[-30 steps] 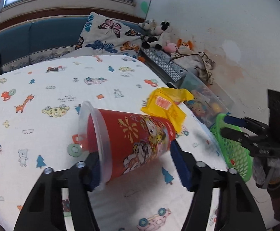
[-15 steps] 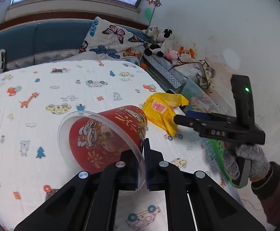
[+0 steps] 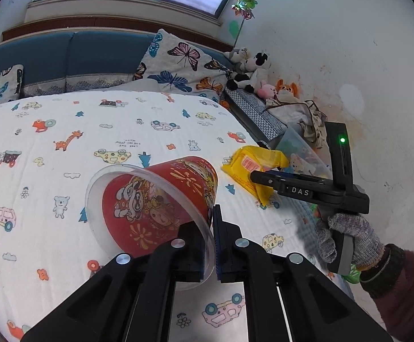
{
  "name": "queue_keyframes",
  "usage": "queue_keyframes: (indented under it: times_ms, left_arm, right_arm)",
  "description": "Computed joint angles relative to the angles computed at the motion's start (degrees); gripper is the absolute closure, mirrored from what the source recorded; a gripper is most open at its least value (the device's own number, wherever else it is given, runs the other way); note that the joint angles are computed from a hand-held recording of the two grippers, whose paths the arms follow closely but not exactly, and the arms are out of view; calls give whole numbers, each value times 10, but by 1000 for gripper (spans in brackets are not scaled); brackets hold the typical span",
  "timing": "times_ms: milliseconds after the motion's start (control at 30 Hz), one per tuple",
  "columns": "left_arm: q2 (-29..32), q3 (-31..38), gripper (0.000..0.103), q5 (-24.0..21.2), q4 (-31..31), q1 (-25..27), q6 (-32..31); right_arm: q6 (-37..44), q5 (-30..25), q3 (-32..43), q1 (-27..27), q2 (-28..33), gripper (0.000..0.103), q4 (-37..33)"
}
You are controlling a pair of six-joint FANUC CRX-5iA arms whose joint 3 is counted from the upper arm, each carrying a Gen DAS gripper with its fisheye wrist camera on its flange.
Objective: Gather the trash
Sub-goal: 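Grasp the red printed cup with the left tool while the right tool grasps the yellow snack bag, then carry cup and bag over the green basket and open the right tool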
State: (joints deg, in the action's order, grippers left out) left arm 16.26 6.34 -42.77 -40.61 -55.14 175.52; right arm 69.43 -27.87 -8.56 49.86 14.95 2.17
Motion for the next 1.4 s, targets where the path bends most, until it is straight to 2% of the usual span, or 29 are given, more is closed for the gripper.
queue_keyframes:
  times_ms: [133,200,500,800,1133,1400]
  left_arm:
    - [2,7,98,-10,-6,-8,5]
    - [3,12,98,-16,-7,-14,6]
    - [9,49,98,-54,-30,-50,10]
    - [35,104,98,-76,-46,-91,7]
    - [88,178,98,-65,-29,-109,-34]
    - [142,248,98,-47,7,-109,-89]
  right_arm:
    - [-13,12,-21,6,-18,57,17]
    - [-7,12,-28,7,-30,65,11]
    - [-34,30,-94,23,-103,65,28]
    - [-133,33,-199,46,-209,65,122]
    - [-257,11,-310,58,-314,65,242]
    - [-293,-21,-365,49,-385,65,270]
